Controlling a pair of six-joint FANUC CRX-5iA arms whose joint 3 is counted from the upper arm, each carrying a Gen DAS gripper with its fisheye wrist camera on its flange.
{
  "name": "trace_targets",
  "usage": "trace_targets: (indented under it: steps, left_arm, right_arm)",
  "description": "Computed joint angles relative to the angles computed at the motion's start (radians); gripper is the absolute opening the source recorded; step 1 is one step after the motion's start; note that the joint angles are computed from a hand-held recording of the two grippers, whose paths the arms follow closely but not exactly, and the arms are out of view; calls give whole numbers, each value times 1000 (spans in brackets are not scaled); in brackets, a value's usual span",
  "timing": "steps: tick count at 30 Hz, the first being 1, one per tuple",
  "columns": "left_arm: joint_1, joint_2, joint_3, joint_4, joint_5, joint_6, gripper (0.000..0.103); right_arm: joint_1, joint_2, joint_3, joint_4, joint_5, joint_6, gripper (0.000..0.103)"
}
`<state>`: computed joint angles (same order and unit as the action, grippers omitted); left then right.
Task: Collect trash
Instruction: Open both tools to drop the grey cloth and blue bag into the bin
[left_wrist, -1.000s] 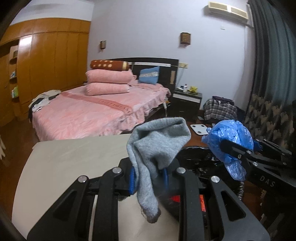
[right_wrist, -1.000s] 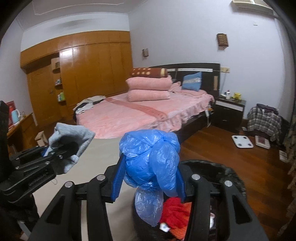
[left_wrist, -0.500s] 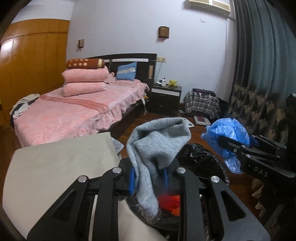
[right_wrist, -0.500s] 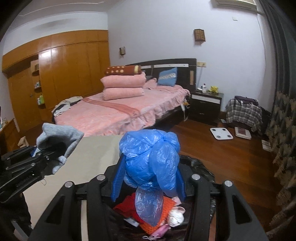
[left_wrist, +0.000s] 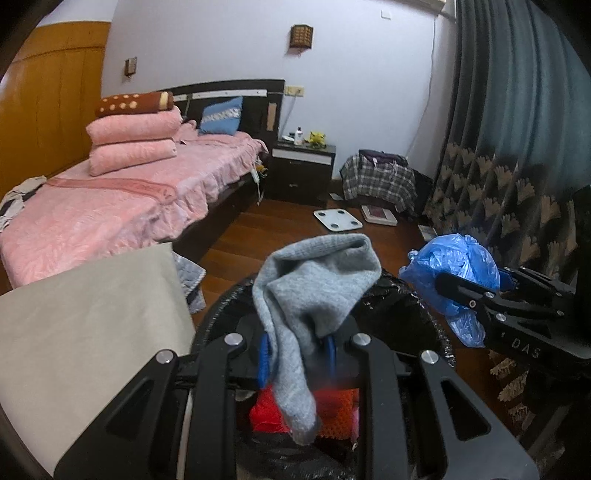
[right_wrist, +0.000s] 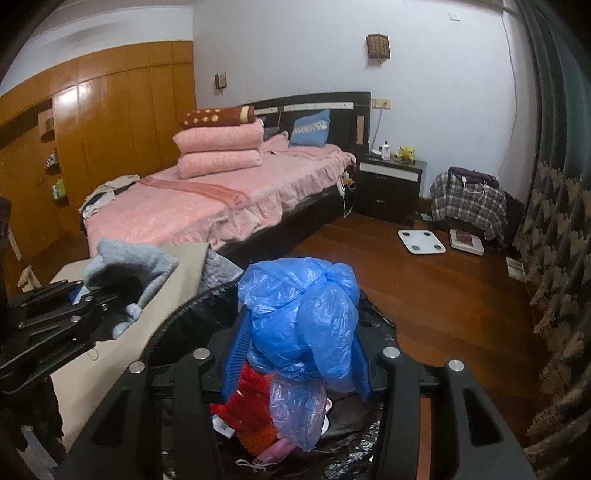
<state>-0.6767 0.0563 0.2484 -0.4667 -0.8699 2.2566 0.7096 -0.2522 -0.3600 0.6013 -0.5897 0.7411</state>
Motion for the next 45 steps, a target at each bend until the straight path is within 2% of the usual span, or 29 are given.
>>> trace_targets:
  steps: [9, 11, 12, 13, 19, 20, 22, 24, 29, 34, 38, 45]
  left_arm:
    - [66, 69, 10, 114, 65, -88, 24]
    - [84, 78, 5, 152, 82, -116, 40]
    - [93, 78, -3, 175, 94, -130, 55]
    - [101, 77, -11, 192, 105, -137, 63]
    - [118, 59, -30, 196, 116, -128, 77]
    - [119, 54, -34, 193, 114, -121, 78]
    - [116, 42, -35, 174, 103, -98, 86]
    - [115, 27, -38, 156, 93, -80, 87]
    - [100, -11, -33, 113, 34, -47, 93]
    - [66, -55, -19, 20, -56, 21, 95]
    - [20, -85, -5, -71, -133, 67, 95]
    - [-49, -145, -6, -169, -227, 119, 95]
  right_arm:
    - [-38, 68, 39, -79, -3, 77, 49]
    - [-44, 81, 45, -80, -7, 80, 54]
    - [-46, 89, 51, -82, -12, 84, 55]
    - [-47, 97, 58, -83, -18, 88, 58]
    - [-51, 98, 42, -36, -13, 44, 84]
    - [-49, 96, 39, -24, -15, 32, 86]
    - [-45, 91, 39, -23, -21, 29, 94]
    - [-39, 80, 33, -15, -19, 23, 97]
    - [-20, 57, 48, -43, -28, 51, 97]
    - [16, 29, 76, -92, -55, 77, 97]
    - [49, 7, 72, -71, -62, 53, 97]
    - [106, -31, 80, -57, -97, 40, 97]
